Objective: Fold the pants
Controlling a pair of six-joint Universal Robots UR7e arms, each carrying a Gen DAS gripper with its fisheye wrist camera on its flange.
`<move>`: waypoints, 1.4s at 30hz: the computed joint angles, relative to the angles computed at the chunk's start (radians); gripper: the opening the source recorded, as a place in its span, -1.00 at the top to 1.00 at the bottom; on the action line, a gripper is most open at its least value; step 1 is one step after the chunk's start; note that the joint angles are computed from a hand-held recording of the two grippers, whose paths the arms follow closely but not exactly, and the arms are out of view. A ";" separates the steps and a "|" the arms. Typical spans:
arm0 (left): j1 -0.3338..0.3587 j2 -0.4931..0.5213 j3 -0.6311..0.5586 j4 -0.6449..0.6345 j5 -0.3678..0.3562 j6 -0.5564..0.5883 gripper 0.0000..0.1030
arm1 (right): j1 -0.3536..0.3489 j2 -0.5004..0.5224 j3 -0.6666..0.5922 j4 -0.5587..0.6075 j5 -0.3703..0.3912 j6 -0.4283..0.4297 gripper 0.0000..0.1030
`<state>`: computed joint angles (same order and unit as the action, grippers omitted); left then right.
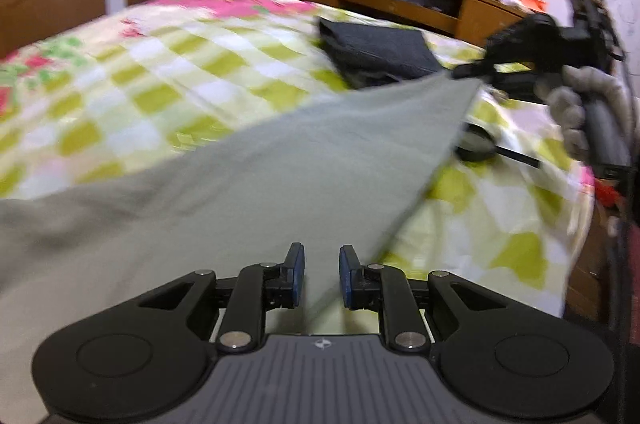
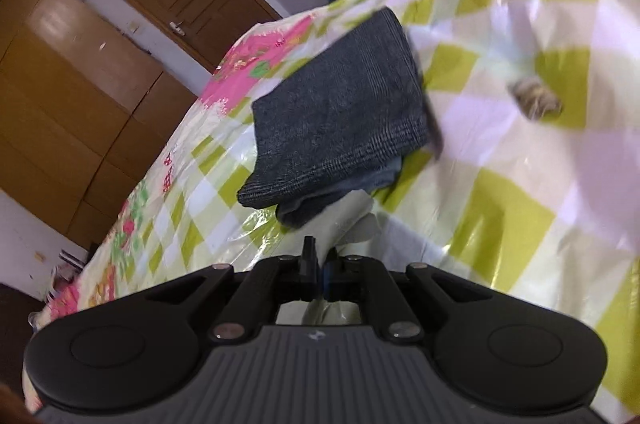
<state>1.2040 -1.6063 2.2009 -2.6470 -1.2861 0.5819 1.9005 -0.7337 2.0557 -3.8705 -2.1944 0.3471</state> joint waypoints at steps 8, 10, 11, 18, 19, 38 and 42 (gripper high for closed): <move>0.105 -0.029 -0.047 -0.113 0.165 0.044 0.33 | 0.121 0.056 -0.128 0.082 0.033 -0.113 0.93; 0.141 -0.051 -0.066 -0.134 0.174 0.075 0.32 | 0.158 0.088 -0.193 0.149 0.063 -0.159 0.93; 0.162 -0.061 -0.079 -0.148 0.179 0.094 0.31 | 0.181 0.117 -0.246 0.197 0.085 -0.190 0.93; 0.318 -0.091 -0.140 -0.270 0.227 0.214 0.30 | 0.304 0.393 -0.677 0.561 0.255 -0.368 0.93; 0.340 -0.095 -0.144 -0.277 0.229 0.220 0.30 | 0.318 0.442 -0.745 0.626 0.284 -0.385 0.93; 0.574 -0.121 -0.166 -0.271 -0.097 0.130 0.21 | 0.452 0.828 -1.268 0.981 0.237 -0.553 0.93; 0.586 -0.128 -0.160 -0.273 -0.119 0.116 0.20 | 0.479 0.948 -1.473 1.074 0.301 -0.667 0.93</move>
<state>1.7899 -1.7348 2.0405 -2.9198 -1.4049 0.6981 2.3791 0.2142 0.5832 -2.7964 -1.8938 -0.3200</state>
